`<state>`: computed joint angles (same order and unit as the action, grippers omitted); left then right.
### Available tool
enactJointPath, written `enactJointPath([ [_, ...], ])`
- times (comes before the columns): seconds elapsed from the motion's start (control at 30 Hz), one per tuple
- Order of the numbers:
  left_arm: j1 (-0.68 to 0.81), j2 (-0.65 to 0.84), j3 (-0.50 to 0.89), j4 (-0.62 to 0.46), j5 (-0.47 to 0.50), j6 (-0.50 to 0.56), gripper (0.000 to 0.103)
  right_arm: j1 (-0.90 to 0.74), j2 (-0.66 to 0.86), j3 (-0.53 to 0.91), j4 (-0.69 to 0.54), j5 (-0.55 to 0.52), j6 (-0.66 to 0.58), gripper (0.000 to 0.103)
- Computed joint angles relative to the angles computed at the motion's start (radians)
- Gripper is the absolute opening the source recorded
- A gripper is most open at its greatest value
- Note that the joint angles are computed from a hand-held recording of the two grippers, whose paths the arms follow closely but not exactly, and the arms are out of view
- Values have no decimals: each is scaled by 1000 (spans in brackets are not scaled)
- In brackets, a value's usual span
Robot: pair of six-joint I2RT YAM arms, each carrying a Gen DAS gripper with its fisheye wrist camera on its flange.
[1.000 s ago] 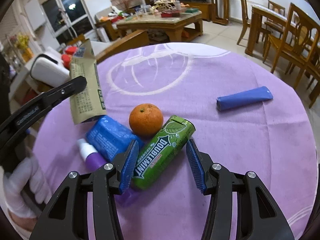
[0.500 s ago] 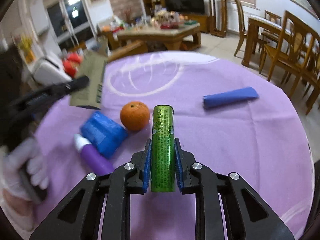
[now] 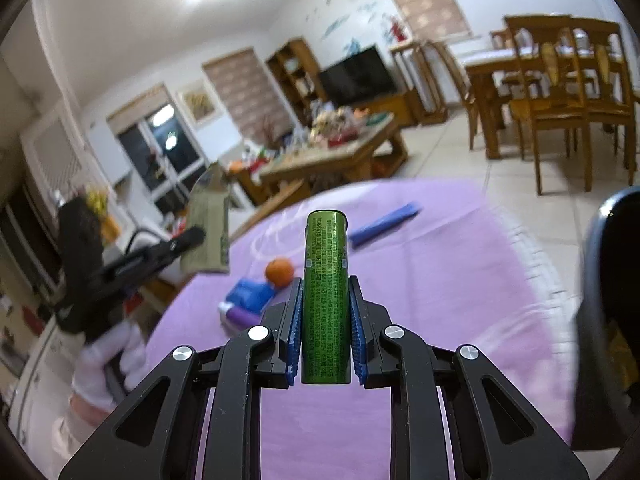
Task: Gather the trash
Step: 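Carry the paper bag and green can over the bin and open both tools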
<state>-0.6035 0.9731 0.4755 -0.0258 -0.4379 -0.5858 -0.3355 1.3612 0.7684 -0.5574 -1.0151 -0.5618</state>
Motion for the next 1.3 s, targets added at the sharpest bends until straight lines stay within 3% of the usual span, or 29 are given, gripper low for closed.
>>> enactJointPath([
  [0.23, -281, 315, 211, 118, -142, -2, 6, -378, 199, 258, -274, -160, -305, 21],
  [0.37, -360, 552, 389, 178, -135, 22, 6, -520, 372, 457, -338, -206, -343, 21],
  [0.7, -413, 1031, 856, 167, 33, 67, 6, -702, 765, 890, -288, -198, -171, 21],
  [0.83, -415, 1153, 988, 123, 76, 67, 6, -724, 840, 957, -223, -177, -94, 21],
  [0.9, -412, 1203, 1048, 99, 95, 65, 6, -733, 898, 1030, -247, -170, -91, 21],
  [1.13, -411, 1250, 1101, 42, 107, 49, 6, -710, 937, 1031, -206, -134, -63, 21],
  [1.3, -409, 1261, 1127, 12, 114, 48, 6, -682, 911, 951, -117, -103, -13, 21],
])
